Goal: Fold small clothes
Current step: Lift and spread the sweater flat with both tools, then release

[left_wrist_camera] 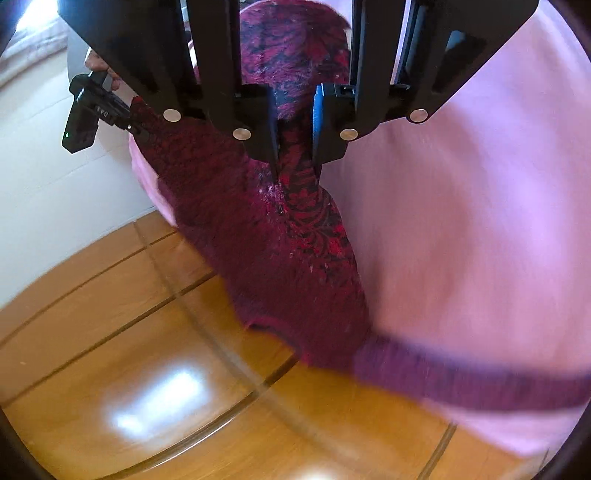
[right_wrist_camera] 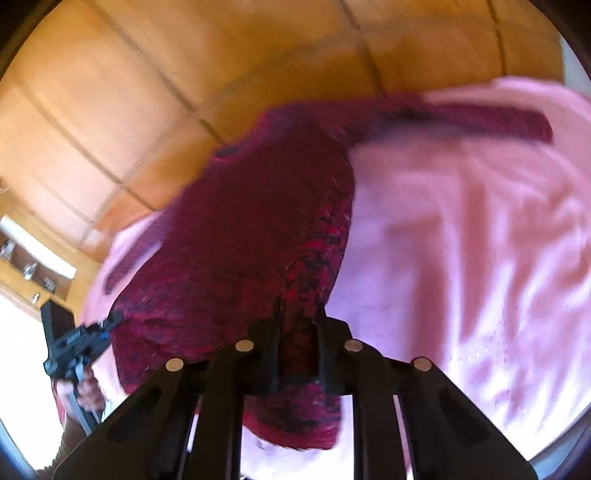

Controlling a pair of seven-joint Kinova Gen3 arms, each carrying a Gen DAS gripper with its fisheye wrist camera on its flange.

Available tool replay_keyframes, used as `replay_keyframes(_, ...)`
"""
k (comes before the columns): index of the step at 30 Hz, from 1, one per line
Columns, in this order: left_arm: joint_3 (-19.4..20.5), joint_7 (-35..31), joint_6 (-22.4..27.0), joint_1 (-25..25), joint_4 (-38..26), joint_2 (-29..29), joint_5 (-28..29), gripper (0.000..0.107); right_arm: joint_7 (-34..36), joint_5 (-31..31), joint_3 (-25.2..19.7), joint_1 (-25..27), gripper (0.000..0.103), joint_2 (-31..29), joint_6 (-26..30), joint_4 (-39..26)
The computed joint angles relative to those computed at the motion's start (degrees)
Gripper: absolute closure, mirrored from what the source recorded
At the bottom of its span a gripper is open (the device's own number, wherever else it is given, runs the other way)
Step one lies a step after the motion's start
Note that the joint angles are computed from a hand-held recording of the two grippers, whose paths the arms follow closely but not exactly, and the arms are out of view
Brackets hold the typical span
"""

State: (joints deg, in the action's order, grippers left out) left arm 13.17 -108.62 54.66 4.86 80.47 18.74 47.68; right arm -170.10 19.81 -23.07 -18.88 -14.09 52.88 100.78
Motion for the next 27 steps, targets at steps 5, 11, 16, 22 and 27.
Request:
replay_keyframes(5,-2.29,-2.79,6.18,-2.62,-0.26,-5.26,-3.83,0.095,-2.26,1.34,-5.95,-2.56,0.09,-0.74,3.87,-1.2)
replay_keyframes(11,-4.38,1.21,3.55,2.33,9.14,-6.76,-14.12,0.094,-13.25,-2.8,-9.76,-7.02,0.091,0.43,5.45,5.67)
replay_keyframes(16,-3.95,4.91,-2.87,4.33,13.41,-7.56,-17.45,0.087,-17.81,-3.11,-8.75,-10.91,0.091,2.04,5.98,8.0)
replay_keyframes(22,-4.4,1.69,-3.39,3.09,16.16,-10.99,-17.45,0.087,-17.65,5.88,-11.25,-11.19,0.05,6.2,18.35,-1.37)
replay_keyframes(27,-7.93,1.41,-5.73,-1.37,18.78,-13.42,-10.74,0.085,-17.72,14.73,-5.77,-16.11,0.035,12.42,14.66,-5.63)
